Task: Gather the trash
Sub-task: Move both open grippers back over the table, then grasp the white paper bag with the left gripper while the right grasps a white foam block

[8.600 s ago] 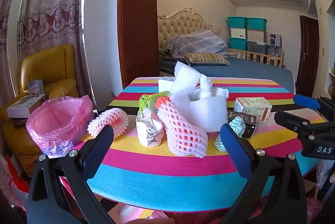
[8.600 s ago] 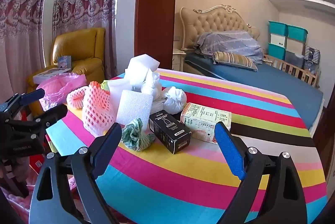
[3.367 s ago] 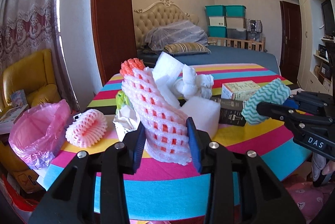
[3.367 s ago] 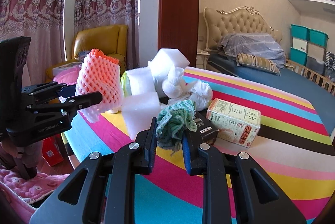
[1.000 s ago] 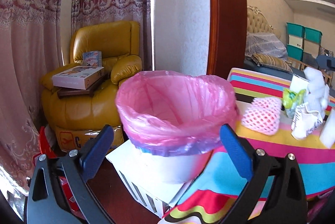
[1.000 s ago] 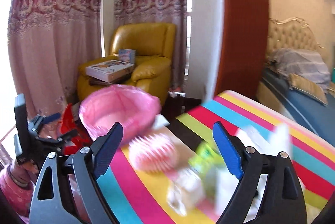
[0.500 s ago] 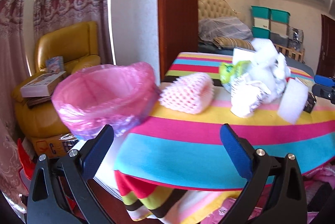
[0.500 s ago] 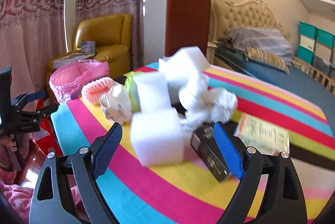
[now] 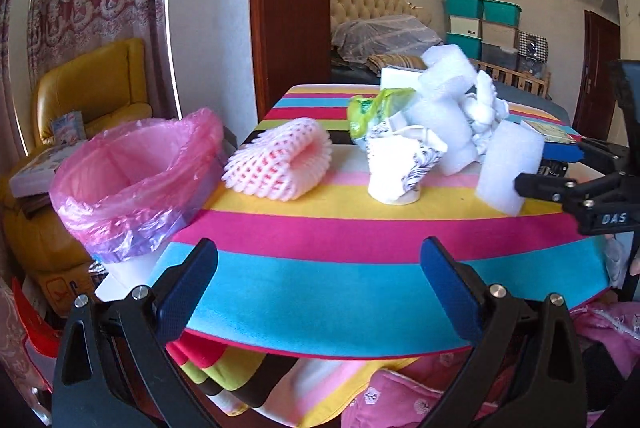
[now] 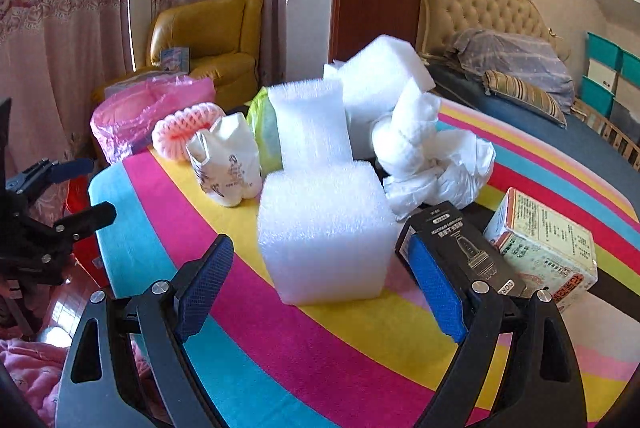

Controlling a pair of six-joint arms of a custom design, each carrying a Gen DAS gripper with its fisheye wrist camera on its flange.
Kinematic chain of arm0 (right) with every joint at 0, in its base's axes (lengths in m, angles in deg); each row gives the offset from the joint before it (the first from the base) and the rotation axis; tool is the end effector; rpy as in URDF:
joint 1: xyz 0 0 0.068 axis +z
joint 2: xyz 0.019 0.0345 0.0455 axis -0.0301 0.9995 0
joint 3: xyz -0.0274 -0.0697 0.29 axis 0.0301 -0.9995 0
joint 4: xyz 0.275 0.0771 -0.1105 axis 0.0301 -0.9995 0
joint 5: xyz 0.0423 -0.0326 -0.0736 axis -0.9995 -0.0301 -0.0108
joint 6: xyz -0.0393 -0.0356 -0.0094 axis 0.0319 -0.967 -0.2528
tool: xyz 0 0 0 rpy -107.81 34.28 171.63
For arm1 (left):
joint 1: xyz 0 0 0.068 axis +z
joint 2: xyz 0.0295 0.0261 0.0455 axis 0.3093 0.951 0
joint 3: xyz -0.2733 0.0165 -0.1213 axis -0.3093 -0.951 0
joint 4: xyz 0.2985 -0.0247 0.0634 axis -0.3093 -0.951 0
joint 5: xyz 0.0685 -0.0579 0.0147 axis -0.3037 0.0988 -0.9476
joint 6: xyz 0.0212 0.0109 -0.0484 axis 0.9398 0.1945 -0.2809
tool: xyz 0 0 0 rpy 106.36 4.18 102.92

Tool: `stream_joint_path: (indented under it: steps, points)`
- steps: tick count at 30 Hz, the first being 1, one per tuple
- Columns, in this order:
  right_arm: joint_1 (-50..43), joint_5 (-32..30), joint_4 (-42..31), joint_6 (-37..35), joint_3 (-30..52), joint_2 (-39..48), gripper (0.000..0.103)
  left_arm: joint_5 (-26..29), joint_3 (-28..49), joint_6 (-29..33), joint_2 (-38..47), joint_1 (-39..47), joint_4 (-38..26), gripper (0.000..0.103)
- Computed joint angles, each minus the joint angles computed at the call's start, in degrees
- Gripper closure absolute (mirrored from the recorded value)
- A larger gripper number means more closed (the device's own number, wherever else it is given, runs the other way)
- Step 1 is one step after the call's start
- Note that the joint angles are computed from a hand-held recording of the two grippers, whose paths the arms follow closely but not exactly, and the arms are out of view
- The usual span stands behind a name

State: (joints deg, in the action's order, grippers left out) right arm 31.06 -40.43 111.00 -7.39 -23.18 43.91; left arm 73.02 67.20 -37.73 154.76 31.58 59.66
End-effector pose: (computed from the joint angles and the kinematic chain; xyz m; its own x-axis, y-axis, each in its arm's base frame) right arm 0.2451 0.1336 -0.0290 -0.5805 0.0775 -0.8106 0.1831 0.9824 -0.0372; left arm 0.3481 0.0583 -0.0245 -0.3599 0.3721 -0.8556 0.6781 0.7342 0.0340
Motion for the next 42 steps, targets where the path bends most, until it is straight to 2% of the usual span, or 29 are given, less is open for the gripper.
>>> stream_joint_path:
  steps: [1,3,4,5,10,15,17,20,23,26,29,31,32,36,42]
  points:
    - [0.1,0.1,0.1,0.1,0.0,0.1,0.020,-0.3,-0.5,0.2,-0.2,-0.7,0.8,0.005]
    - [0.4,0.6,-0.1,0.1,0.0,0.0,0.028,-0.7,-1.2,0.5,-0.5,-1.9,1.5,0.005]
    - [0.3,0.3,-0.9,0.0,0.2,-0.1,0.040,-0.8,-1.3,0.6,-0.8,-2.6,1.0,0.005]
    - [0.5,0.6,-1.8,-0.1,0.5,0.0,0.044,-0.7,-1.2,0.7,-1.0,-3.0,0.2,0.005]
    - [2.8,5.7,4.9,-0.5,-2.9,0.4,0.044,-3.0,-0.9,-1.5,-1.2,-6.5,0.9,0.005]
    - [2.6,6.6,11.1,0.4,-6.2,0.7,0.044,-6.6,1.3,-4.9,-1.7,-10.4,-0.5,0.005]
    - [2.5,6.8,12.5,0.7,-7.0,0.9,0.044,-7.2,2.2,-6.3,-2.2,-12.0,-1.8,0.005]
    - [2.5,7.2,13.4,1.3,-7.5,1.1,0.044,-10.3,2.7,-8.2,-2.0,-14.8,0.4,0.005]
    - [2.7,7.5,14.3,1.9,-7.8,1.5,0.044,-13.3,4.5,-9.4,-1.1,-17.3,-0.1,0.006]
    - [2.8,7.4,15.0,2.2,-7.8,2.4,0.044,-15.8,6.7,-10.3,-0.4,-19.0,-2.3,0.011]
    - [2.8,7.3,14.8,2.2,-7.4,2.8,0.044,-16.9,7.9,-11.5,0.8,-20.3,-2.3,0.020]
    - [2.8,7.3,14.7,2.1,-7.2,2.9,0.044,-17.2,8.7,-11.2,1.4,-20.8,-3.2,0.034]
    - [2.8,7.3,14.7,2.0,-7.1,3.0,0.044,-17.2,9.2,-10.5,1.8,-21.0,-4.3,0.049]
    - [3.0,7.6,14.3,2.1,-6.9,3.0,0.044,-13.6,7.8,-10.7,1.8,-19.1,-2.9,0.050]
    - [3.3,8.0,13.1,1.6,-6.4,2.8,0.044,-10.5,2.7,-6.5,1.3,-15.5,2.7,0.050]
